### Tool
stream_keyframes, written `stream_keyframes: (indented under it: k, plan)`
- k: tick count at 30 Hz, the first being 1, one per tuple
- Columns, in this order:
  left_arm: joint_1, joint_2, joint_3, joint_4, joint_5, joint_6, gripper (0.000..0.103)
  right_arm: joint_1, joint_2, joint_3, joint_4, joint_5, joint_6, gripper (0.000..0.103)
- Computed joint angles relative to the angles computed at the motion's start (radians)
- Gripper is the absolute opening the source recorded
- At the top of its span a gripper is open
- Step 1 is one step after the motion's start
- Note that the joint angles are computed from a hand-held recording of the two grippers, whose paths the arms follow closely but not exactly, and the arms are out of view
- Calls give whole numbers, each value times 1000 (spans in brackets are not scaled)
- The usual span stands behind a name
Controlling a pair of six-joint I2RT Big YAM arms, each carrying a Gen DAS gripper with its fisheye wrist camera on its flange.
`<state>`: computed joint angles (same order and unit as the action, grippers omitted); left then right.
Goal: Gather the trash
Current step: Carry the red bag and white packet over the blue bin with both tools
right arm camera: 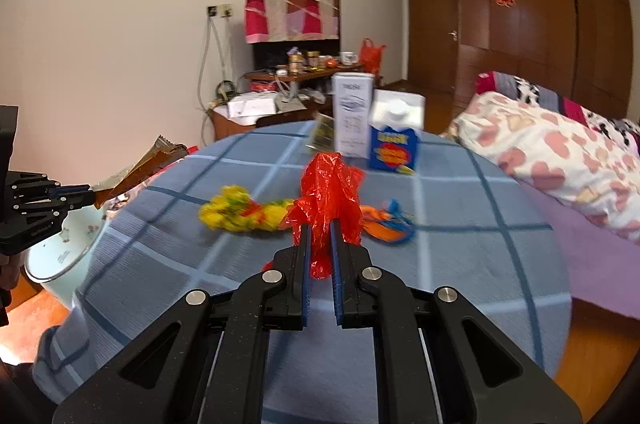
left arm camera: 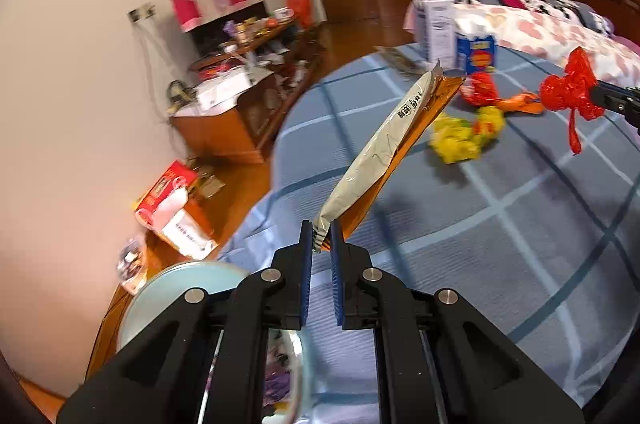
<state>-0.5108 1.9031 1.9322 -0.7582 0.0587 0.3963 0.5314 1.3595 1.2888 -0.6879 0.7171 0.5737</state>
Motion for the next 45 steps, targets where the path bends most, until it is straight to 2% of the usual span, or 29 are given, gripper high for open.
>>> stream_keyframes:
  k: [17, 36, 45]
  plan:
    - [102, -49, -73, 37, -63, -58, 9, 21, 203, 214, 51, -112, -147, 10]
    - [178, -69, -119, 36, -113, -107, 9, 60, 390, 440, 35, -197, -244, 10]
    - [202, -71, -124, 32, -137, -125, 9, 73, 463, 539, 1, -230, -273, 10]
